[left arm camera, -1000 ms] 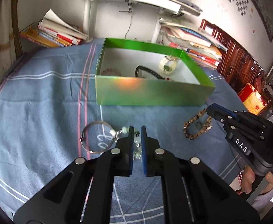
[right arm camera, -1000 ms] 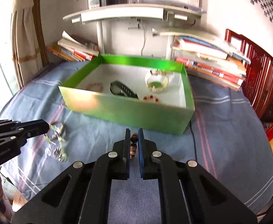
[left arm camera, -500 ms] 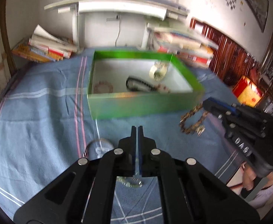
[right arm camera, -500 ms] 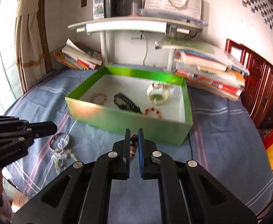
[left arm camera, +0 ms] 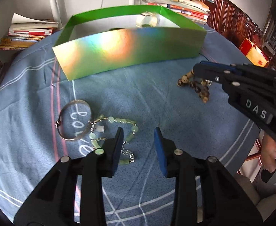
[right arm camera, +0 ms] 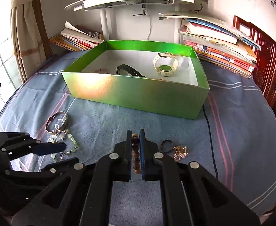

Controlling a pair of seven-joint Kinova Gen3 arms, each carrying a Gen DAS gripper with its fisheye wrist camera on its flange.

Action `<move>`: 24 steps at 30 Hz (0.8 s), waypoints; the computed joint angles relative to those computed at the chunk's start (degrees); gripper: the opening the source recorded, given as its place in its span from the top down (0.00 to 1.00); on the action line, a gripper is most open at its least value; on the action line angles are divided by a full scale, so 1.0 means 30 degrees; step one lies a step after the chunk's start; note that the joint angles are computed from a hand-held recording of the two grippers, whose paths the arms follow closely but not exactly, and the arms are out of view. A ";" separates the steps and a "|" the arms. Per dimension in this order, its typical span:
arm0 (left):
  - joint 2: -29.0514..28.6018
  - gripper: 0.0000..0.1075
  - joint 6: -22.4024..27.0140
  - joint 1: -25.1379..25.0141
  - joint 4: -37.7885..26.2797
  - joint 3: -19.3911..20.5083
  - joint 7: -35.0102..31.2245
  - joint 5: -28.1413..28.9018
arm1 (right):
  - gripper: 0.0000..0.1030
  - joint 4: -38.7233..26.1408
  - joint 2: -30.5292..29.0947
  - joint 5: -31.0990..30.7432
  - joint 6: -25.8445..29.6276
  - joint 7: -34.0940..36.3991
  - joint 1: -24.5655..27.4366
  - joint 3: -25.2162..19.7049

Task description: Organize jewelry

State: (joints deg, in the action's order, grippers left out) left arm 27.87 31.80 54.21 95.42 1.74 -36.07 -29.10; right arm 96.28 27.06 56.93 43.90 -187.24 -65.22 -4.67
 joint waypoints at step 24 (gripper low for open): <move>-0.3901 0.92 -0.2090 0.0318 0.0801 -0.1046 0.5689 -0.6524 | 0.92 -0.1002 -0.1295 0.2810 0.2589 -0.0177 -0.0280 -0.0491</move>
State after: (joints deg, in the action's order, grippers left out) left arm 16.17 25.53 55.17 97.82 -1.39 -19.00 -48.67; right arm 93.28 23.17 65.36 51.67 -187.77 -66.06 -6.14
